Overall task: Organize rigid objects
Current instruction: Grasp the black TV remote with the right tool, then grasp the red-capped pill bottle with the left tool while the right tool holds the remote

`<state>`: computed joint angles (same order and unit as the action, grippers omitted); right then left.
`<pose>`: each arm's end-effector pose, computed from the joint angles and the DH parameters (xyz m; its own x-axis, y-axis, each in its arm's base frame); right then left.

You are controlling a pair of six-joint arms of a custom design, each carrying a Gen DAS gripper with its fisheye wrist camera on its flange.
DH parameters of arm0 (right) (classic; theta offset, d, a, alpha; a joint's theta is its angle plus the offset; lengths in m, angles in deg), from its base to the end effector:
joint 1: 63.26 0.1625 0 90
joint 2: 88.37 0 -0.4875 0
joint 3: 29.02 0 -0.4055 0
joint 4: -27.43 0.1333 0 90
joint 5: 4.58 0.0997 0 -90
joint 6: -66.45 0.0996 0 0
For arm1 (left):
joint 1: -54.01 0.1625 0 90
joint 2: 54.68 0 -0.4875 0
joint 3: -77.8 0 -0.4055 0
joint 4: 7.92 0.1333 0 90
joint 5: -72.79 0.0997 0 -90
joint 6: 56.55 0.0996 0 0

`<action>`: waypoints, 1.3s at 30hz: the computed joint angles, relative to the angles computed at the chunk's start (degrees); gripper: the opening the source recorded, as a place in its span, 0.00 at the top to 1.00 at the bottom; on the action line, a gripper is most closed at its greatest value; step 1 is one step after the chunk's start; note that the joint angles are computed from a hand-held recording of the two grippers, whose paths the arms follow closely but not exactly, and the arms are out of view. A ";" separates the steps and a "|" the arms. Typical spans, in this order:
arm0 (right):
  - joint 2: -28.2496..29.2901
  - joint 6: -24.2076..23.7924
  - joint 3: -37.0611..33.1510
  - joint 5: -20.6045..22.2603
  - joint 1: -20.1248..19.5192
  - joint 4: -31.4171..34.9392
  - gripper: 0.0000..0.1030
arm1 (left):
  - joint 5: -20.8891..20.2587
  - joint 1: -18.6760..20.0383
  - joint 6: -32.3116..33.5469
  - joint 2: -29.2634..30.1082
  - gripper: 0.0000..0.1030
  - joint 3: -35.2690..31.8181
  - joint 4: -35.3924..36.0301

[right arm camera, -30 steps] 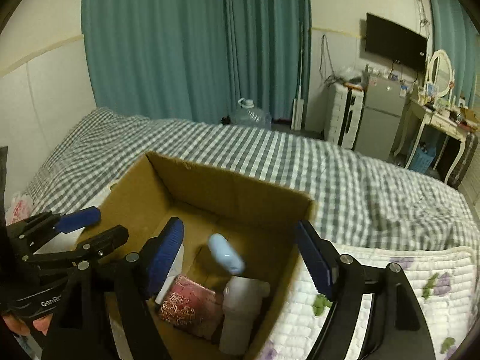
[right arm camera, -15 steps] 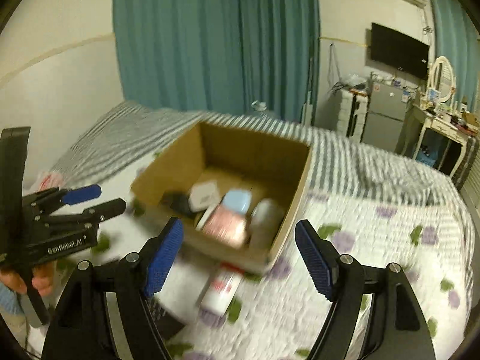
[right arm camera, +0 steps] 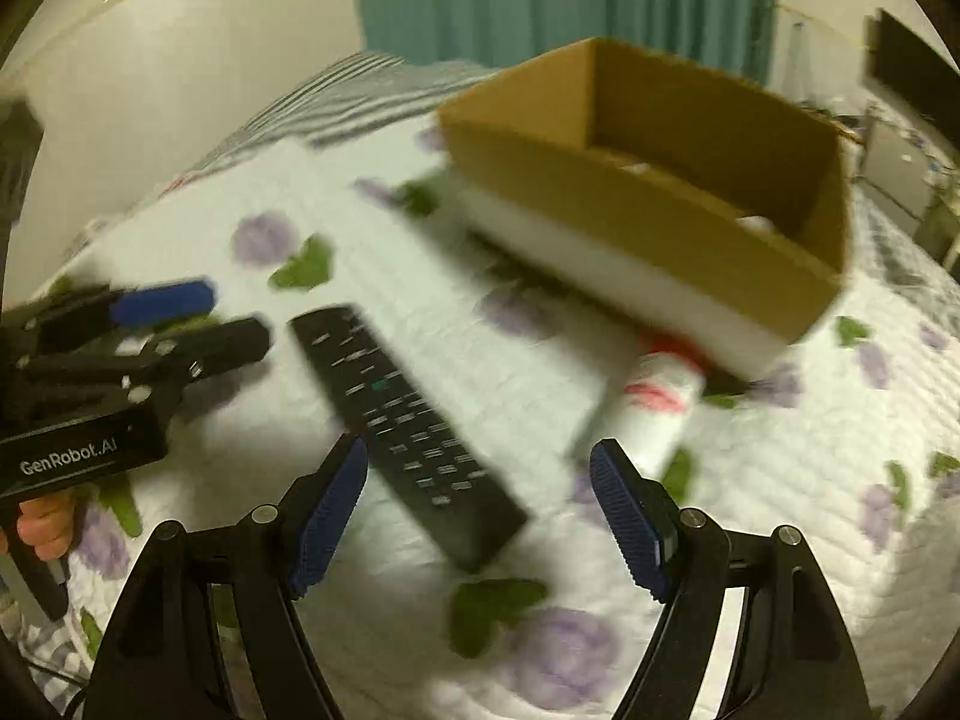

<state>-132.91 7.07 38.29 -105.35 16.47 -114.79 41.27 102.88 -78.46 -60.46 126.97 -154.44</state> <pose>-0.0398 -0.8630 0.3113 -0.6176 -0.6021 0.5060 -0.7387 0.6649 -0.1104 -0.4202 -0.8129 -0.0950 -0.7225 -0.0900 -0.6854 0.3998 0.7544 -0.5205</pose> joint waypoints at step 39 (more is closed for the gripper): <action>-5.39 9.67 1.89 3.09 -3.28 -11.71 0.81 | 2.12 -1.24 1.44 10.33 0.40 -21.01 14.40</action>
<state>-138.30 16.74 40.18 -102.25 13.19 -126.50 43.39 101.64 -77.01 -50.13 105.96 -140.03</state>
